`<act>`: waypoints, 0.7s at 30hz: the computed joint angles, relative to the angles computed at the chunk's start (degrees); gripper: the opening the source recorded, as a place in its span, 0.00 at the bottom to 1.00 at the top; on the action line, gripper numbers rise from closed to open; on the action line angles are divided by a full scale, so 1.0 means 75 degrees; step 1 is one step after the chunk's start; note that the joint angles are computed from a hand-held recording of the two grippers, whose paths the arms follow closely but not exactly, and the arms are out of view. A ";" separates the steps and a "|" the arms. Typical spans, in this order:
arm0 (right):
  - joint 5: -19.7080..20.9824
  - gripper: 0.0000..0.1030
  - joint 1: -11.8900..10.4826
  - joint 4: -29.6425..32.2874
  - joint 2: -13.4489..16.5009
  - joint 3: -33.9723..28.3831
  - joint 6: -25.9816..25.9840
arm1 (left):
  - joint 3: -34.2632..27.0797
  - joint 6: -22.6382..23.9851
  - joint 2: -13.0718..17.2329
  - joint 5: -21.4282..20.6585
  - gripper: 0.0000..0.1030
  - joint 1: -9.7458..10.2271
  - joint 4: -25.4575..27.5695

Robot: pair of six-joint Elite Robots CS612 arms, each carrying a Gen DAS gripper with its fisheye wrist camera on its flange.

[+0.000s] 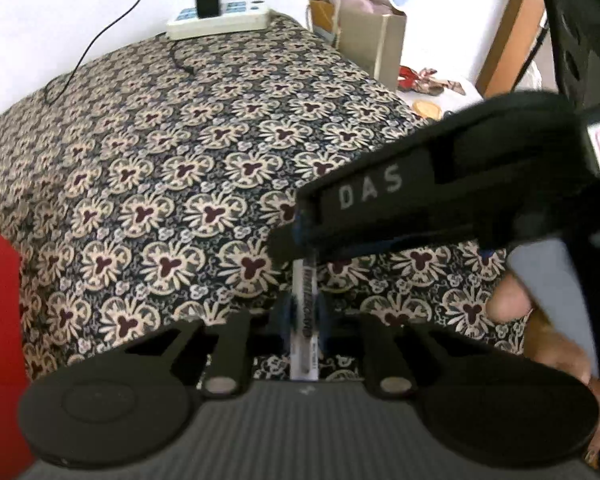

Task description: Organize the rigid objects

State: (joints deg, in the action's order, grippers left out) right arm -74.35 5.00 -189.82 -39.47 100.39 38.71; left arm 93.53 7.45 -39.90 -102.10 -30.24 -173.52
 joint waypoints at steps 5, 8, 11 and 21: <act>0.0287 0.14 0.0012 -0.0108 0.0093 -0.0077 -0.0257 | 0.0023 -0.0518 -0.0043 -0.0347 0.10 0.0175 0.0118; 0.0557 0.13 -0.0028 -0.0203 0.0149 -0.0088 -0.0097 | 0.0042 -0.0703 -0.0070 -0.0520 0.10 0.0225 0.0225; 0.0847 0.12 -0.0092 -0.0301 0.0167 -0.0023 0.0188 | 0.0122 -0.0798 -0.0124 -0.0649 0.10 0.0258 0.0259; 0.0593 0.07 0.0060 -0.0182 -0.0095 0.0279 -0.0227 | 0.0586 -0.0481 -0.0464 -0.0786 0.10 0.0263 -0.0140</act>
State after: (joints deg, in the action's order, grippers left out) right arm -69.90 5.46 -191.18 -40.18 102.48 37.01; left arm 97.92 3.85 -43.38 -108.00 -28.26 -174.57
